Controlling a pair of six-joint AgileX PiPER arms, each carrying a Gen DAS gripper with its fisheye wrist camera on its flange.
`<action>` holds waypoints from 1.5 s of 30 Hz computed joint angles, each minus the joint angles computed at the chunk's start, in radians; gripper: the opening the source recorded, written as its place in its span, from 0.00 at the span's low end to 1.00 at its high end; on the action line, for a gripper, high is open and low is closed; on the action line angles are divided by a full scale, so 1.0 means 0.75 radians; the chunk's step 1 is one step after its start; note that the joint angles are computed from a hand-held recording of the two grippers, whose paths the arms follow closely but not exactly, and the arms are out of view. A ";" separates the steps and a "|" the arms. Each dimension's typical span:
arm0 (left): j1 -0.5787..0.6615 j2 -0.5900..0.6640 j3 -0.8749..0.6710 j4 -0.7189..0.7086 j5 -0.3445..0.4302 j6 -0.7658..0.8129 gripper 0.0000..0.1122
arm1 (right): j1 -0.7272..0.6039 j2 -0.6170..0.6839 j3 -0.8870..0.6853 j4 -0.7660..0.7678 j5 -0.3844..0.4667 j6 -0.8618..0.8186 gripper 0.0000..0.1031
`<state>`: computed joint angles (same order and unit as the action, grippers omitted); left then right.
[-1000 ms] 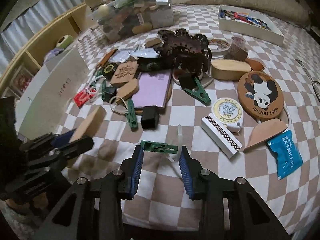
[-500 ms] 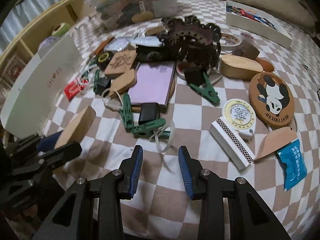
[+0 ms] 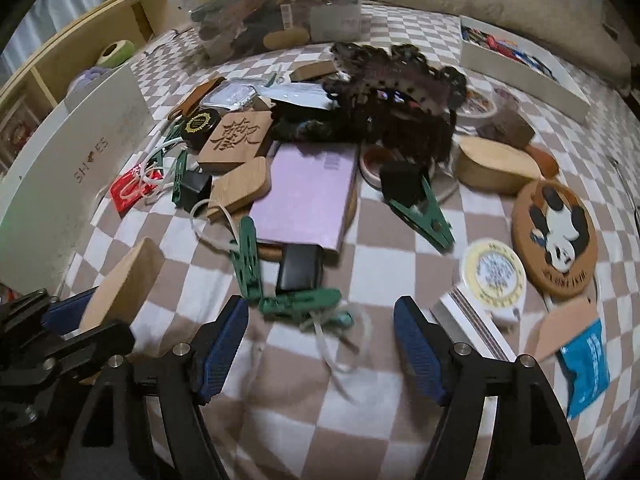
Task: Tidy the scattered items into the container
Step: 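Lift the held wooden piece and clothespin up off the bed with both tools, then carry both held items over the white cardboard box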
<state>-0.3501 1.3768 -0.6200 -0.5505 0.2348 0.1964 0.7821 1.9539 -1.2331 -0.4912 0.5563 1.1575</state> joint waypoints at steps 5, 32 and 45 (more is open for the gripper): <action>0.031 -0.022 0.001 0.010 0.017 -0.001 0.30 | -0.002 0.063 -0.045 0.067 0.000 -0.114 0.57; 0.178 -0.195 0.010 0.103 0.057 -0.026 0.30 | 0.060 -0.270 0.110 -0.162 -0.054 0.215 0.53; 0.432 -0.399 -0.006 -0.085 0.159 0.252 0.30 | 0.070 -0.286 0.007 -0.142 -0.147 0.180 0.52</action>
